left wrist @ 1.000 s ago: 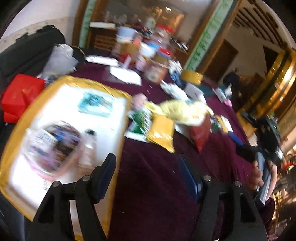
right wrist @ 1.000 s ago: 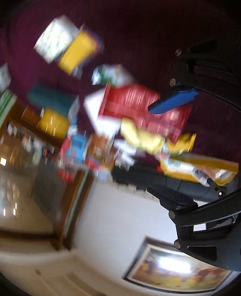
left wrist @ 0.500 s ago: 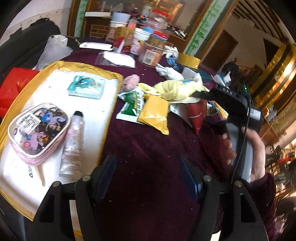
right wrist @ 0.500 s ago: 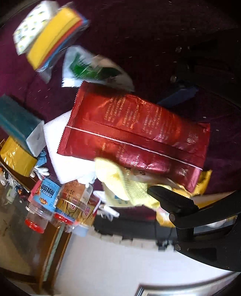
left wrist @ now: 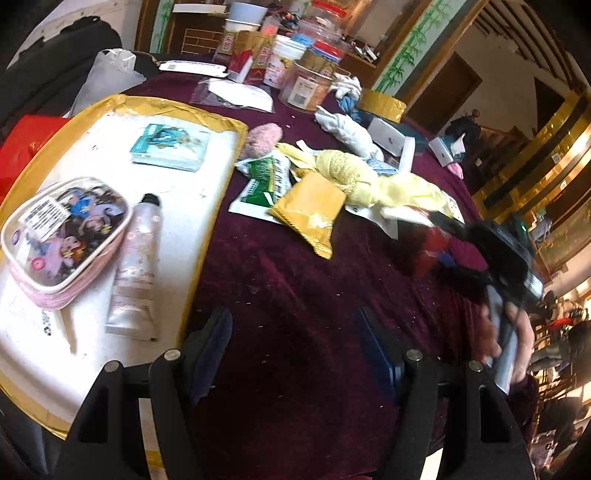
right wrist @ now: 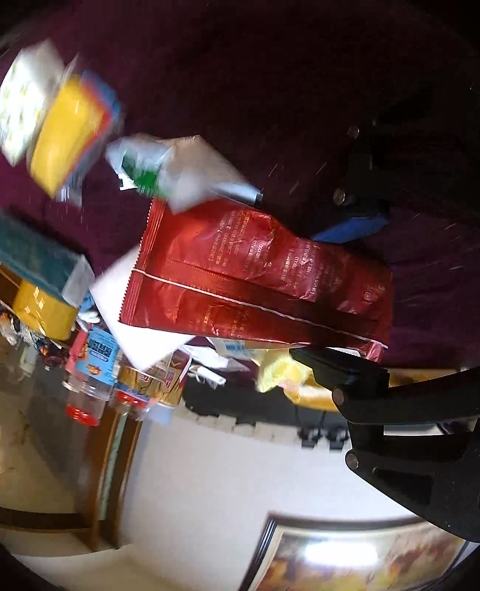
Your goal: Organize soft objects
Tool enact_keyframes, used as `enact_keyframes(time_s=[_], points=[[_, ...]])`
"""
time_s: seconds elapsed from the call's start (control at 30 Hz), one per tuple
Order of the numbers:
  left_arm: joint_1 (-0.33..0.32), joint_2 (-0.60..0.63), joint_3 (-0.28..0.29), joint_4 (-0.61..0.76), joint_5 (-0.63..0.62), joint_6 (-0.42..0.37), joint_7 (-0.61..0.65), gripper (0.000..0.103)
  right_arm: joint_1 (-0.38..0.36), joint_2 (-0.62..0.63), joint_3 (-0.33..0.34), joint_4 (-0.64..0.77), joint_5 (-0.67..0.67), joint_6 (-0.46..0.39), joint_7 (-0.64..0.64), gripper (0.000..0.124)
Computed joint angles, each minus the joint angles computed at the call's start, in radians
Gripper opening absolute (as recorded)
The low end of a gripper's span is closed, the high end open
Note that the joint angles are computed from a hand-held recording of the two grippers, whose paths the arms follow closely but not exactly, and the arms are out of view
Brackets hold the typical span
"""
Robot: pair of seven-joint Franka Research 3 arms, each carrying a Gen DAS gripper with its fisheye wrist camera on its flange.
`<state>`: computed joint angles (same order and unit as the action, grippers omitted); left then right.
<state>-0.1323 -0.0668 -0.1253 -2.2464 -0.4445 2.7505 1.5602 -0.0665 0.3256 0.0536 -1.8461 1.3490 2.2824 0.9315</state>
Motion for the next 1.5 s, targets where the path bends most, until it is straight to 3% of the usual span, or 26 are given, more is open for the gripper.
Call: enact_keyframes(time_s=[0.17, 0.23, 0.3, 0.37, 0.43, 0.5, 0.63, 0.8, 1.0, 1.17, 1.23, 1.27, 1.33, 1.47, 1.5], points=[[-0.004, 0.067, -0.026, 0.095, 0.098, -0.024, -0.012, 0.069, -0.077, -0.086, -0.047, -0.130, 0.055, -0.155, -0.075, 0.052], [-0.001, 0.108, -0.036, 0.154, 0.203, -0.037, -0.077, 0.069, -0.092, -0.125, -0.074, -0.181, 0.071, -0.174, -0.121, 0.051], [0.007, 0.157, -0.050, 0.224, 0.207, -0.057, -0.082, 0.069, -0.089, -0.156, -0.092, -0.218, 0.089, -0.144, -0.162, 0.051], [0.007, 0.209, -0.054, 0.301, 0.265, -0.108, -0.151, 0.069, -0.112, -0.143, -0.111, -0.224, 0.156, -0.216, -0.213, 0.051], [0.020, 0.237, -0.082, 0.342, 0.224, -0.129, -0.140, 0.069, -0.121, -0.135, -0.118, -0.225, 0.175, -0.257, -0.223, 0.051], [0.027, 0.249, -0.109, 0.358, 0.187, -0.140, -0.095, 0.069, -0.118, -0.141, -0.120, -0.230, 0.164, -0.255, -0.233, 0.051], [-0.002, 0.300, -0.129, 0.430, 0.237, -0.200, -0.080, 0.069, -0.116, -0.129, -0.121, -0.216, 0.159, -0.273, -0.227, 0.051], [-0.024, 0.379, -0.126, 0.528, 0.283, -0.270, -0.155, 0.069, -0.125, -0.096, -0.117, -0.171, 0.119, -0.312, -0.206, 0.054], [-0.021, 0.394, -0.131, 0.540, 0.318, -0.302, -0.183, 0.069, -0.083, -0.128, -0.102, -0.151, -0.024, -0.238, -0.214, 0.065], [-0.022, 0.378, -0.127, 0.515, 0.347, -0.283, -0.190, 0.069, -0.049, -0.249, -0.113, -0.262, 0.109, 0.056, -0.303, 0.065], [-0.019, 0.376, -0.136, 0.510, 0.339, -0.279, -0.171, 0.069, -0.023, -0.280, -0.120, -0.284, 0.057, 0.234, -0.235, 0.067], [-0.023, 0.383, -0.137, 0.519, 0.344, -0.281, -0.168, 0.069, -0.018, -0.272, -0.128, -0.275, -0.033, 0.264, -0.138, 0.067], [-0.034, 0.389, -0.142, 0.523, 0.358, -0.271, -0.154, 0.069, -0.015, -0.238, -0.139, -0.245, -0.160, 0.279, 0.033, 0.067], [-0.084, 0.388, -0.119, 0.515, 0.463, -0.231, -0.197, 0.070, -0.057, -0.145, -0.121, -0.143, -0.198, 0.163, 0.095, 0.067], [-0.100, 0.385, -0.106, 0.508, 0.508, -0.215, -0.230, 0.070, -0.043, -0.128, -0.120, -0.123, -0.192, 0.189, 0.088, 0.067]])
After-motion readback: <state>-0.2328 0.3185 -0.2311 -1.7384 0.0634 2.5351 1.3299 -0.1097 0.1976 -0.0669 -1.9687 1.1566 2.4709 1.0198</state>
